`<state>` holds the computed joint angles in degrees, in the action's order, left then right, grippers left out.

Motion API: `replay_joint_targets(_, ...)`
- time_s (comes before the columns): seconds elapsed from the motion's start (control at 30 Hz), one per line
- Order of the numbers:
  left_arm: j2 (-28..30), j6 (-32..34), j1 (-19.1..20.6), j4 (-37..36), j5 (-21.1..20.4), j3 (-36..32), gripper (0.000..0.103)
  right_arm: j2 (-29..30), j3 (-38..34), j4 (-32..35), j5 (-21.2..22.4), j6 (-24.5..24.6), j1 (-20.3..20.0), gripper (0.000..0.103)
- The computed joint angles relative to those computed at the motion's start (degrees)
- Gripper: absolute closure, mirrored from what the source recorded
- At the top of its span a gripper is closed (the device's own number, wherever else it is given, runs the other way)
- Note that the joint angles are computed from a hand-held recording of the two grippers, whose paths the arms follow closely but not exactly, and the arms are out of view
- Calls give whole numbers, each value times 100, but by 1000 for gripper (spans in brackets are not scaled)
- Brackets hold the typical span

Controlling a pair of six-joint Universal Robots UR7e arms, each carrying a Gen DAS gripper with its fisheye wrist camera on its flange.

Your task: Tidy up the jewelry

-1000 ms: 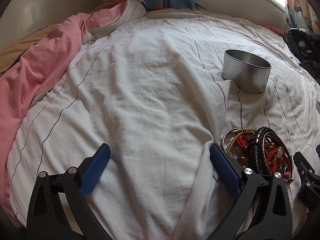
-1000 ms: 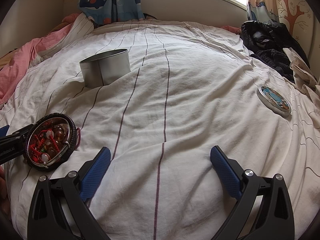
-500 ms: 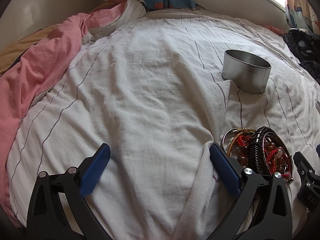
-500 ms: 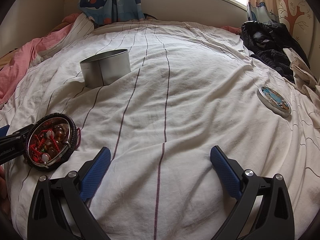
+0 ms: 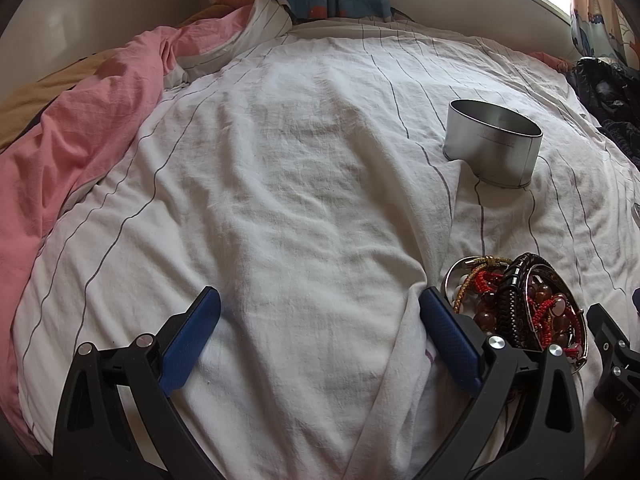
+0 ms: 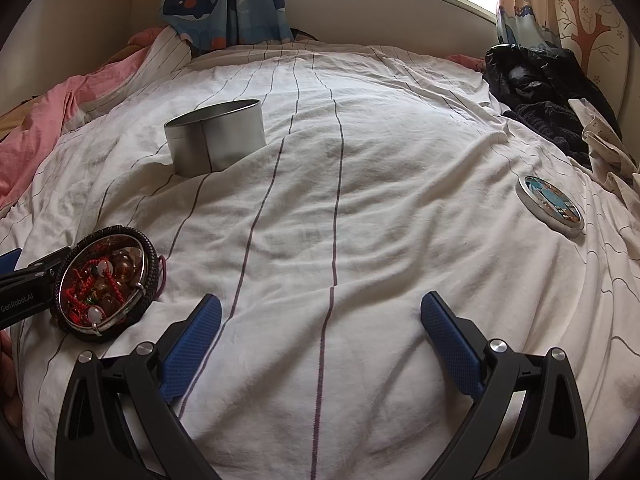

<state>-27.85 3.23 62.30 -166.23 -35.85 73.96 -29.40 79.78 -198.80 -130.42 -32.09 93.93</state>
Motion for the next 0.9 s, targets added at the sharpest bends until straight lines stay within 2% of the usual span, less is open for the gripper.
replay_joint_targets(0.7, -4, -3, 0, 9, -7, 2, 7, -29, 50, -36, 84, -19, -12, 7)
replay_joint_targets(0.77, -61, -41, -6, 124, -55, 45, 7, -77, 117, -48, 201, 0, -21, 7)
replay_joint_targets(0.9, -236, 193, 16, 289, -173, 73, 7, -303, 567, -479, 918, -206, -13, 7)
